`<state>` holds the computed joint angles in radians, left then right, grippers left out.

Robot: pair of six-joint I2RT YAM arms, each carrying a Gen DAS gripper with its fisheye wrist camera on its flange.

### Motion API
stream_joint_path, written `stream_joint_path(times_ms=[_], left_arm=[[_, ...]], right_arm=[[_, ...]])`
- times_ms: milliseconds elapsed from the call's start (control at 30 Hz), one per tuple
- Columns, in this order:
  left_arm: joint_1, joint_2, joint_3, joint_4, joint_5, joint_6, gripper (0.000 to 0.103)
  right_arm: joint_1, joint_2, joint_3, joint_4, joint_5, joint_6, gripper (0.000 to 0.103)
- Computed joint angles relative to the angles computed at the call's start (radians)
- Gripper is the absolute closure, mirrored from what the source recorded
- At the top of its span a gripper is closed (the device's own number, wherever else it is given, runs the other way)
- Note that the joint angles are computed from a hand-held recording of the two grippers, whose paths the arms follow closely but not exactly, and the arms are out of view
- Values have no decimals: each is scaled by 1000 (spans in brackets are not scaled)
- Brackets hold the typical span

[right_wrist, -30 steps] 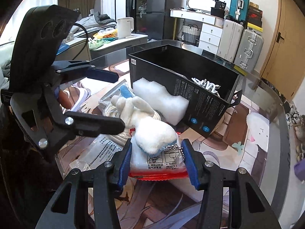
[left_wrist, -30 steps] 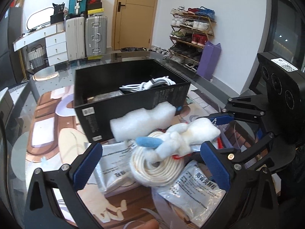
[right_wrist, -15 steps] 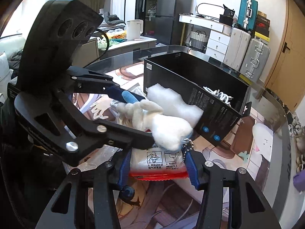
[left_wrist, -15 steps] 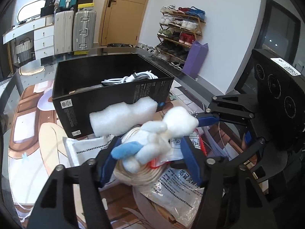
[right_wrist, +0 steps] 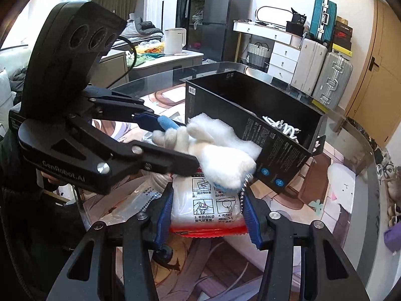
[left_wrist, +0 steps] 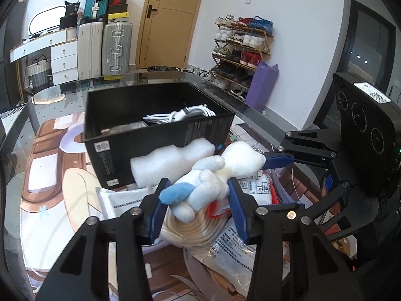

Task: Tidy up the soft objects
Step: 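Grasp the white plush toy with the left tool while the right tool holds the packet, then carry the plush toy and packet toward the black box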

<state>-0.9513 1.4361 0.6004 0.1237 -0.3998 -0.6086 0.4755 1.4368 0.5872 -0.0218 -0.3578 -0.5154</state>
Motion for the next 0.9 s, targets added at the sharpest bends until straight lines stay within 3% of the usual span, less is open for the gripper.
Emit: stream_joint_path(times_ms=[433,700,900], left_arm=[[-3,-150,-53,-33,-87,-11,58],[20,-164,-58,-40,-91,-13,58],[30,-172,-63,-43,-92,-22,58]], right_arm=[[-63,-69,-9,3,-35,15,52],[-69,-17,11,-37,-32,-18,52],[-99,62,44,-73,-83,-46,43]])
